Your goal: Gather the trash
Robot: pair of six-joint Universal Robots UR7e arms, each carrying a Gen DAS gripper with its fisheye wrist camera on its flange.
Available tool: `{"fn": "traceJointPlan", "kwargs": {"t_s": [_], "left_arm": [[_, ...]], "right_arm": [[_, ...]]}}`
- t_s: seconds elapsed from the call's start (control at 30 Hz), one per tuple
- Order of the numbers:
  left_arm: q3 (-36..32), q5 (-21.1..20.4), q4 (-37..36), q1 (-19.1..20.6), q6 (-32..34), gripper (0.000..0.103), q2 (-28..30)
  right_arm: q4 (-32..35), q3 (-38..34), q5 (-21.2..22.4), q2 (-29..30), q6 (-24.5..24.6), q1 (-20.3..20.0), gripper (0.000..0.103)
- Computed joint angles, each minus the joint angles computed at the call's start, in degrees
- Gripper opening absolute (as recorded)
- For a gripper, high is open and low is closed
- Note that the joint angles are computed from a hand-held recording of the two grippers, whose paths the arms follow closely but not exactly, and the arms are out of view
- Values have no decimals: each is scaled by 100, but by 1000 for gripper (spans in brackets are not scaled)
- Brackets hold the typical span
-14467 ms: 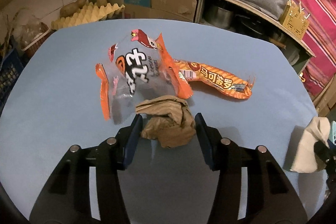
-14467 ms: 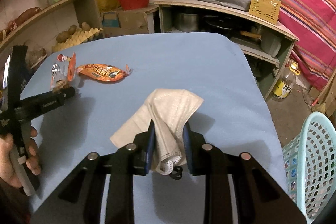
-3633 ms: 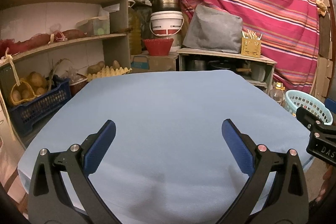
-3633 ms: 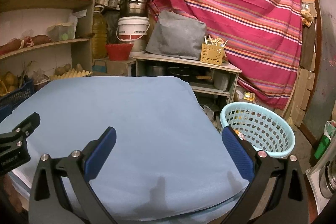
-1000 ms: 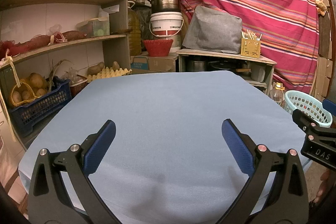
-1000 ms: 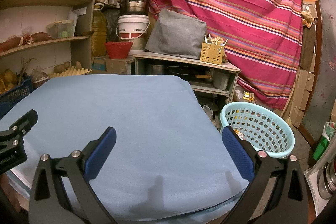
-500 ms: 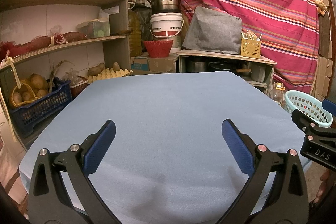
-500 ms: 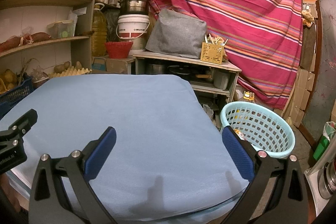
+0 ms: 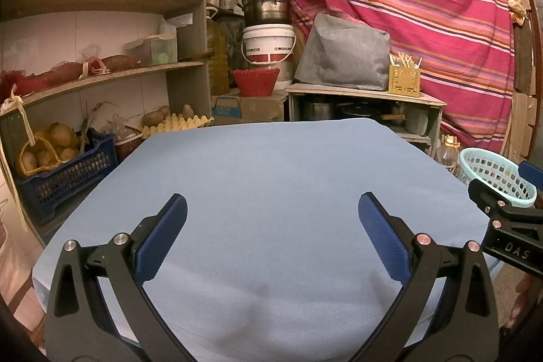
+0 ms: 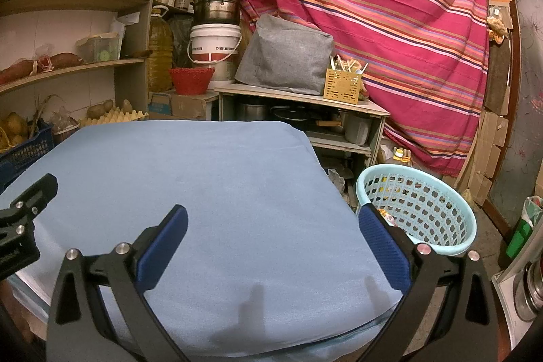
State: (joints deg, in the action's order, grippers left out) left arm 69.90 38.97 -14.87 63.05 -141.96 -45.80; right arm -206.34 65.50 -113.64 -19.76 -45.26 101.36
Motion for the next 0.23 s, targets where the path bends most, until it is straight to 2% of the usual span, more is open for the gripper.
{"fn": "traceJointPlan", "kwargs": {"t_s": [0.23], "left_arm": [[-19,-9,82,-10,-57,98,8]], "right_arm": [[4,3,6,-3,0,-1,98]]}}
